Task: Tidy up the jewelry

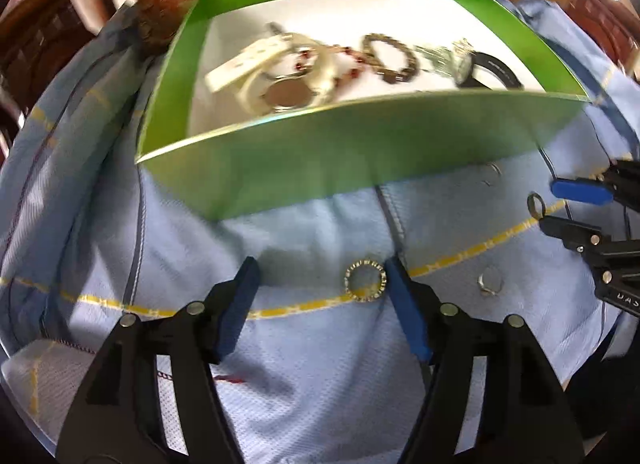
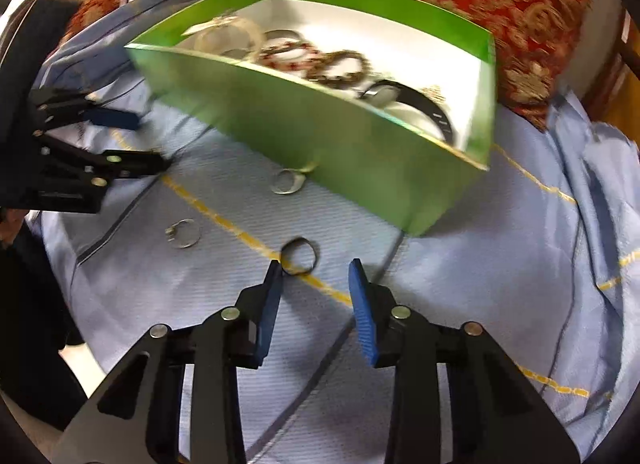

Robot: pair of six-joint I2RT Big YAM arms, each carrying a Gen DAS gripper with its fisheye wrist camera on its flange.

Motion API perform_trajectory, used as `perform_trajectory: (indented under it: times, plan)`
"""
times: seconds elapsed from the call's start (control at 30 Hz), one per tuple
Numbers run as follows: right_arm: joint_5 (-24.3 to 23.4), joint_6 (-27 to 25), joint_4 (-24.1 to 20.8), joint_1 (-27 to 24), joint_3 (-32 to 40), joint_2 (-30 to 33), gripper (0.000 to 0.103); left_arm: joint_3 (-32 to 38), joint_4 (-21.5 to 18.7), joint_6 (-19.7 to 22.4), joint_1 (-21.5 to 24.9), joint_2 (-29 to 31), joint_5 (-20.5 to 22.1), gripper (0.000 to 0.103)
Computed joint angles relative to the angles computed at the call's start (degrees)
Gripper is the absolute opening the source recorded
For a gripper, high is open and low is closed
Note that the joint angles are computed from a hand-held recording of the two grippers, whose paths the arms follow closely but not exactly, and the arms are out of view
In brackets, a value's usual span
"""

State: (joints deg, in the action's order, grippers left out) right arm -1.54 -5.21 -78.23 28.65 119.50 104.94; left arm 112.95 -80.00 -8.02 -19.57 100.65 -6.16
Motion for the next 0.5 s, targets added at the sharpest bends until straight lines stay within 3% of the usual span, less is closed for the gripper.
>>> perform_trajectory:
  times: [0.13, 0.37, 0.5]
  plan:
    - [-0.8, 1.6, -0.8, -0.8, 0.9, 0.2, 0.036, -0.6, 0.6, 0.7, 0.2, -0.6, 1.0, 0.066]
    - [-0.1, -0.5, -0.7, -0.2, 0.7, 0.0, 0.036, -0.5, 0.3, 1.8, -1.1, -0.7, 1.9, 0.066]
    - [0.9, -0.4, -0.6, -0.1, 0.9, 0.2, 0.049, 0.2, 0.2, 2.1, -1.4, -0.1, 2.0, 0.066]
